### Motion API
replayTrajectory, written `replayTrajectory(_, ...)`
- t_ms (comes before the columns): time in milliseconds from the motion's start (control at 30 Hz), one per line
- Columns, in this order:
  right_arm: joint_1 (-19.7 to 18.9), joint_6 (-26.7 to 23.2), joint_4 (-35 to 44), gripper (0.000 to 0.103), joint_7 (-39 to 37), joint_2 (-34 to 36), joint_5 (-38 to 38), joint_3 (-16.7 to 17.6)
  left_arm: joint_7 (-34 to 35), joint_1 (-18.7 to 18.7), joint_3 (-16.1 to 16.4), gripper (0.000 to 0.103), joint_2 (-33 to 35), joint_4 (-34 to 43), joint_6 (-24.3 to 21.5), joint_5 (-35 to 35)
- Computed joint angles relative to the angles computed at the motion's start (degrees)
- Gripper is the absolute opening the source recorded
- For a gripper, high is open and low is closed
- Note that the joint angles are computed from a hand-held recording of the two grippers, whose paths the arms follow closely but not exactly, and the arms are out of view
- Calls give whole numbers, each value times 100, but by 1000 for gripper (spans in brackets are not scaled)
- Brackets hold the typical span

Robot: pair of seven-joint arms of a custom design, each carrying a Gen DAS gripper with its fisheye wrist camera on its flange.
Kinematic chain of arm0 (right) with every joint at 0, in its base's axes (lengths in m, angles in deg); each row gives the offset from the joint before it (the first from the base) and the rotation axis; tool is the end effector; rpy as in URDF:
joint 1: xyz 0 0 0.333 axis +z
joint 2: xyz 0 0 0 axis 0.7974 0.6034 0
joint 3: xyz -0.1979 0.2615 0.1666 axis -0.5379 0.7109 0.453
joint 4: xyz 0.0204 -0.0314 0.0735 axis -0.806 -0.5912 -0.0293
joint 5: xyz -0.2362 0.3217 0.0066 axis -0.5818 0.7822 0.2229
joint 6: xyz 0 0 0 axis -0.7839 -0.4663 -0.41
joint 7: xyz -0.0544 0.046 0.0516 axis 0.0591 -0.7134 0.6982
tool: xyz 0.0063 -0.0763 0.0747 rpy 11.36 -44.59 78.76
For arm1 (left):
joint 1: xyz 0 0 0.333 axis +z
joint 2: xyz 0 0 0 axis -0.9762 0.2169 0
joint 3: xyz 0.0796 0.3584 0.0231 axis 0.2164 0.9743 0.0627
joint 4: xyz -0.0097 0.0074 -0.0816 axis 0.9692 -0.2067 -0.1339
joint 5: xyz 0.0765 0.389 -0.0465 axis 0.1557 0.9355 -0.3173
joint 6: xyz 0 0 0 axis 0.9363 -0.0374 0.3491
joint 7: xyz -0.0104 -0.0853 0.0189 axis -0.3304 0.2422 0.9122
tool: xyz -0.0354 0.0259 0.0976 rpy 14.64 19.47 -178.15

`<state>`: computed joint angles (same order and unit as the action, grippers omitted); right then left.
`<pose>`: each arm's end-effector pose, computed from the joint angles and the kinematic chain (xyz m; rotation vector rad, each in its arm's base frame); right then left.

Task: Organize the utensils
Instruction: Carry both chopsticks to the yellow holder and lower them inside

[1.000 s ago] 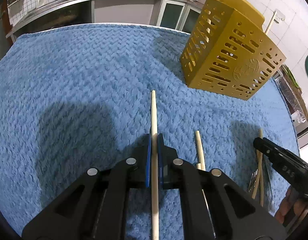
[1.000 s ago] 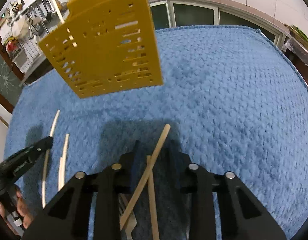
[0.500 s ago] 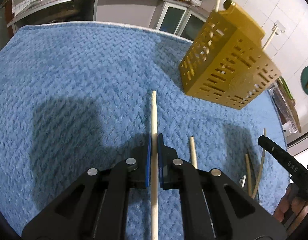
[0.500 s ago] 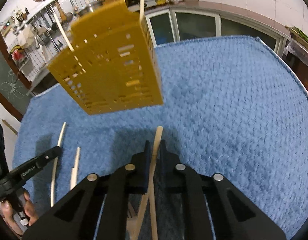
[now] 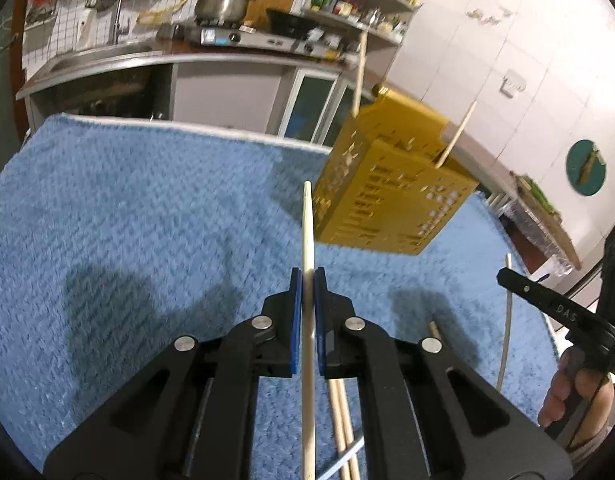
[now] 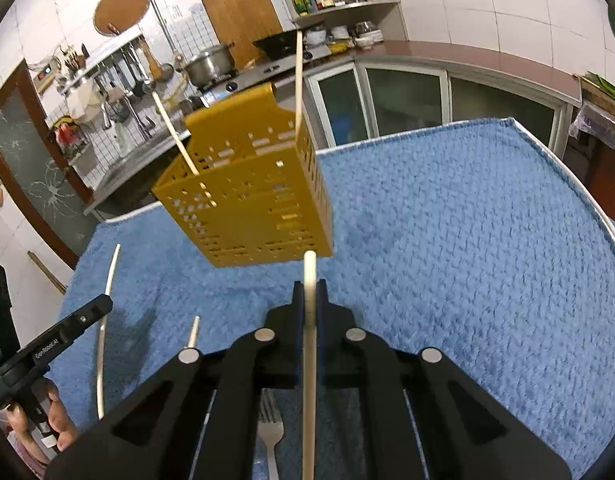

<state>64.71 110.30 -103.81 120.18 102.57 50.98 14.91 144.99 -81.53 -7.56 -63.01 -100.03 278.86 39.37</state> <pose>0.7426 0.2549 0.3656 -1.7541 1.5284 -0.2793 0.6442 -0.0632 0.3585 -2.0279 1.5125 -1.0161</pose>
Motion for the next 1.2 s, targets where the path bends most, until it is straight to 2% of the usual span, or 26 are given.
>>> replayTrajectory(133,-546,326,-254,6,-530,-130,237,725,88,-28,-13,5,-82,-159,401,-2)
replayTrajectory(233,-682,432,-357,6,-742,-197,329,939,87,99,-185,5,-123,-200,521,70)
replayTrajectory(367,-1027,653,-493,6,-1162,-234,438,1447,89,162,-276,5,-133,-230,737,122)
replayTrajectory(467,-1128,783,-579,6,-1318,-304,412,1607,-24,396,-471,5,-119,-235,883,380)
replayTrajectory(567,-1199,893,-641,6,-1389,-353,353,1716,61,306,-383,5,-127,-252,1034,330)
replayTrajectory(600,-1191,939,-649,6,-1399,-366,312,1714,1,400,-462,5,-113,-244,1103,428)
replayTrajectory(700,-1188,938,-636,6,-1345,-365,218,1716,-190,613,-634,5,-89,-162,1035,737)
replayTrajectory(800,-1228,1009,-615,6,-1322,-335,131,1777,-52,434,-497,5,-99,-98,915,676)
replayTrajectory(1000,-1276,1125,-480,6,-1242,-265,-164,1863,67,389,-494,5,-147,47,813,725)
replayTrajectory(1033,-1262,1137,-445,6,-1211,-249,-206,1848,116,324,-439,5,-148,76,802,656)
replayTrajectory(1133,-1299,1249,-274,6,-1179,-122,-387,1932,903,-622,358,5,-142,128,890,-329)
replayTrajectory(1200,-1217,1322,-117,6,-1101,-33,-521,1849,1445,-1086,705,5,-92,240,900,-945)
